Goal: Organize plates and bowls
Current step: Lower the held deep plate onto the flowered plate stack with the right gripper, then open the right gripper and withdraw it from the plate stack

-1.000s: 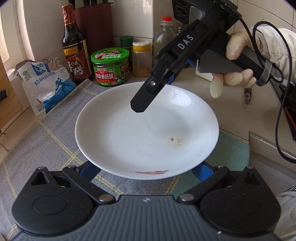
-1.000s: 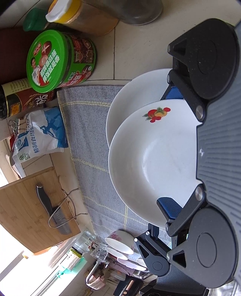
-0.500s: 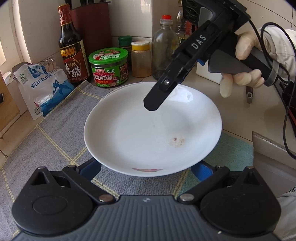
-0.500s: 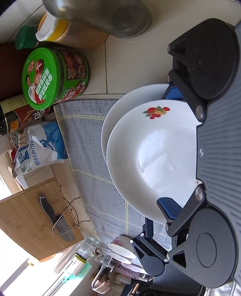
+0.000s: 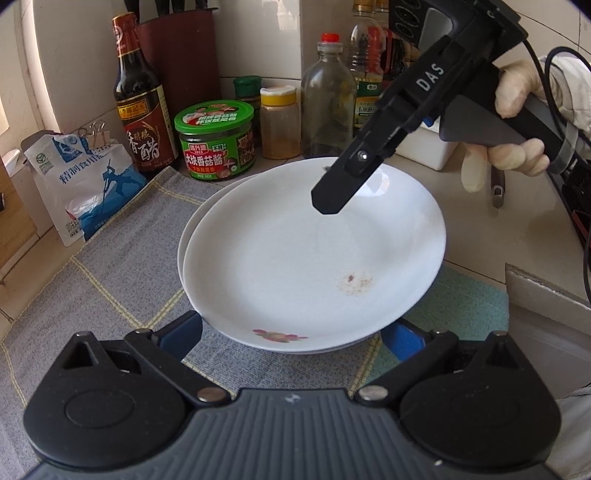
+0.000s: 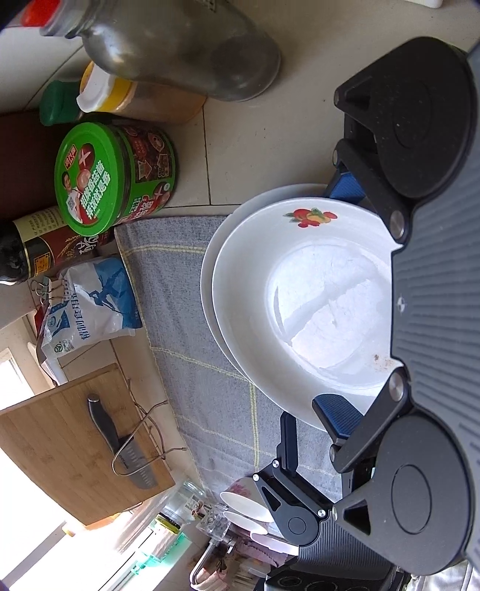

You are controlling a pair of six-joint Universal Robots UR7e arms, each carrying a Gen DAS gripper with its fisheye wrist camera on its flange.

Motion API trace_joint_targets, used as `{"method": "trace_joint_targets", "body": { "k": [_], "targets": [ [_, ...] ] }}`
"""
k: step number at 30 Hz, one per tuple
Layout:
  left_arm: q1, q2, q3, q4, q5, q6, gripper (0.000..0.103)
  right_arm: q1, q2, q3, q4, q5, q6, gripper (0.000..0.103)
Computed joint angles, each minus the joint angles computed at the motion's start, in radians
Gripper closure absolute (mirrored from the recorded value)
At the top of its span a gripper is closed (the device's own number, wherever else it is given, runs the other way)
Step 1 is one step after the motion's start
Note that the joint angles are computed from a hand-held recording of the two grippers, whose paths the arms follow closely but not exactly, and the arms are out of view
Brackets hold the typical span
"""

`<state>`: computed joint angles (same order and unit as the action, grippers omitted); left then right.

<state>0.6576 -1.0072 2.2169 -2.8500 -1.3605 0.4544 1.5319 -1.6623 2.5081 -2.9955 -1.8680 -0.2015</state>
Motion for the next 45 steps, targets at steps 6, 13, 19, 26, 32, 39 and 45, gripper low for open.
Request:
{"method": "trace_joint_targets", "body": {
  "k": [6, 13, 19, 26, 32, 39, 45],
  "targets": [
    [0.004, -0.004, 0.004, -0.005, -0.023, 0.006, 0.001, 0.058, 0.021, -0.005, -0.002, -0.097, 0.024, 0.0],
    [0.005, -0.001, 0.006, -0.023, -0.024, -0.002, 0.001, 0.085, 0.031, 0.0, -0.003, -0.146, 0.025, 0.0],
    [0.003, -0.008, 0.024, -0.053, -0.025, -0.001, 0.001, 0.12, 0.071, 0.001, -0.038, -0.227, 0.023, 0.0],
    [0.011, -0.018, 0.039, -0.118, -0.037, -0.024, 0.001, 0.186, 0.125, -0.013, -0.075, -0.359, 0.01, 0.0],
    [0.021, -0.05, 0.055, -0.168, -0.029, -0.059, 0.001, 0.292, 0.211, -0.027, -0.239, -0.463, -0.088, 0.0],
    [0.013, -0.107, 0.101, -0.205, 0.083, -0.157, 0.001, 0.372, 0.375, -0.076, -0.481, -0.487, -0.284, 0.0],
    [0.029, -0.193, 0.158, -0.233, 0.154, -0.196, 0.001, 0.416, 0.487, -0.142, -0.517, -0.434, -0.379, 0.0]
  ]
}}
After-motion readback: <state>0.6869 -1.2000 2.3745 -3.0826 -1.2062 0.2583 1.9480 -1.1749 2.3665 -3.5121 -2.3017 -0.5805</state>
